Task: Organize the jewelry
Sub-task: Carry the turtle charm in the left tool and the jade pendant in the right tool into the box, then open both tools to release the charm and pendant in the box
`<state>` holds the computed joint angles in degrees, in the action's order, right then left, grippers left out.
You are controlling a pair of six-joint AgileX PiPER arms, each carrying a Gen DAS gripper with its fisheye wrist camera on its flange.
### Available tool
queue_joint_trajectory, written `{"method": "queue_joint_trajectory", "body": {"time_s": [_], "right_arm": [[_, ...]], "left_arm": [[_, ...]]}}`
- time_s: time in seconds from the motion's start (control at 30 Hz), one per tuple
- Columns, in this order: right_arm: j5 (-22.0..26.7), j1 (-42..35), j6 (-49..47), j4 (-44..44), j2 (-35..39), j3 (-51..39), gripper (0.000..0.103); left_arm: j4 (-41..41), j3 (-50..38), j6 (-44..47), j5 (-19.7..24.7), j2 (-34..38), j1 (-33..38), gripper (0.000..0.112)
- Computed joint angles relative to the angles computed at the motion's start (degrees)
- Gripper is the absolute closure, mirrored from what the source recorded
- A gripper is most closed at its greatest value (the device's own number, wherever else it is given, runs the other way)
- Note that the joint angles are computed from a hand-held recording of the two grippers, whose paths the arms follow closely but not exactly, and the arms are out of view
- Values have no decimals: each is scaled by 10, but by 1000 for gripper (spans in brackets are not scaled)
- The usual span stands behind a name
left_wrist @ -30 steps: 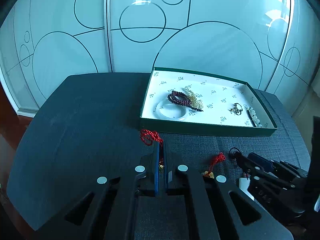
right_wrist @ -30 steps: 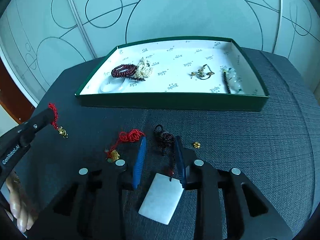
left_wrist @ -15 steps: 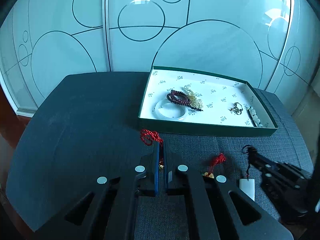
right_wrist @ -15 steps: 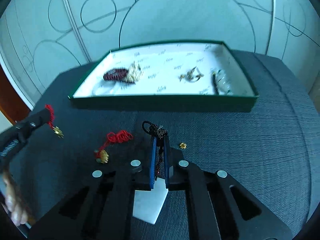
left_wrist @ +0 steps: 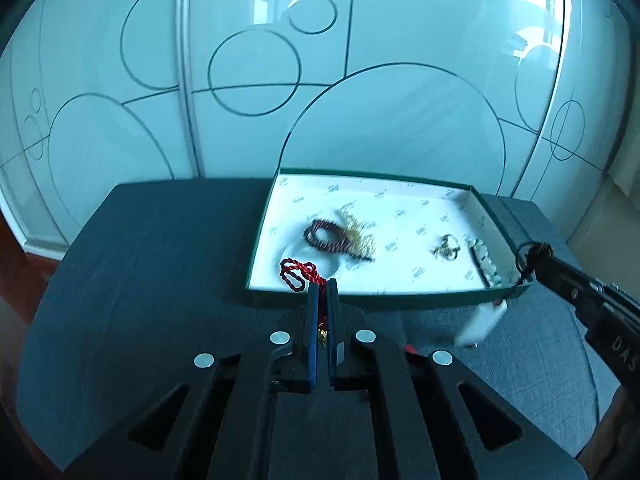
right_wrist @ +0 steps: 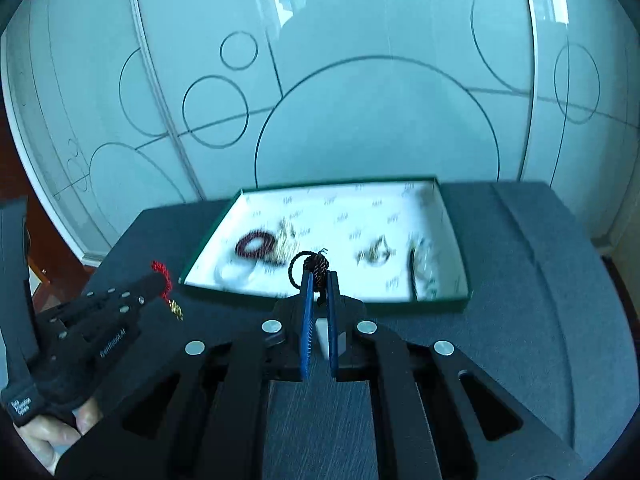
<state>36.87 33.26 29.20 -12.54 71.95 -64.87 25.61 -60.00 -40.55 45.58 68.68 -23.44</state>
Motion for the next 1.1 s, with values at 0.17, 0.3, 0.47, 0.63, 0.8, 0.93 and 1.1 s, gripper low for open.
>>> {"method": "queue_joint_trajectory", "body": {"time_s": [0.17,0.3,0.47,0.63,0.8,0.93,1.1], "right_arm": [[-9,-44,-49,43,37,-57,97],[-14,-69,-79,69,70,-96,97],[-14,-100,-126,127,125,-132,96],[-4,-113,-147,156,191,-164,96],[15,-121,-130,162,249,-204,87],[11,-125,-126,163,257,-204,71],[-8,-134,-135,180,203,-149,70]], "left_arm": [[2,-57,20,-10,48,5,109],[-36,-114,65,-28,103,31,109],[-46,-155,77,-39,168,44,109],[-58,-190,90,-39,246,53,109],[-65,-226,99,-22,309,57,107],[-64,-238,100,-11,324,60,71],[-72,-208,101,-21,284,65,53]]}}
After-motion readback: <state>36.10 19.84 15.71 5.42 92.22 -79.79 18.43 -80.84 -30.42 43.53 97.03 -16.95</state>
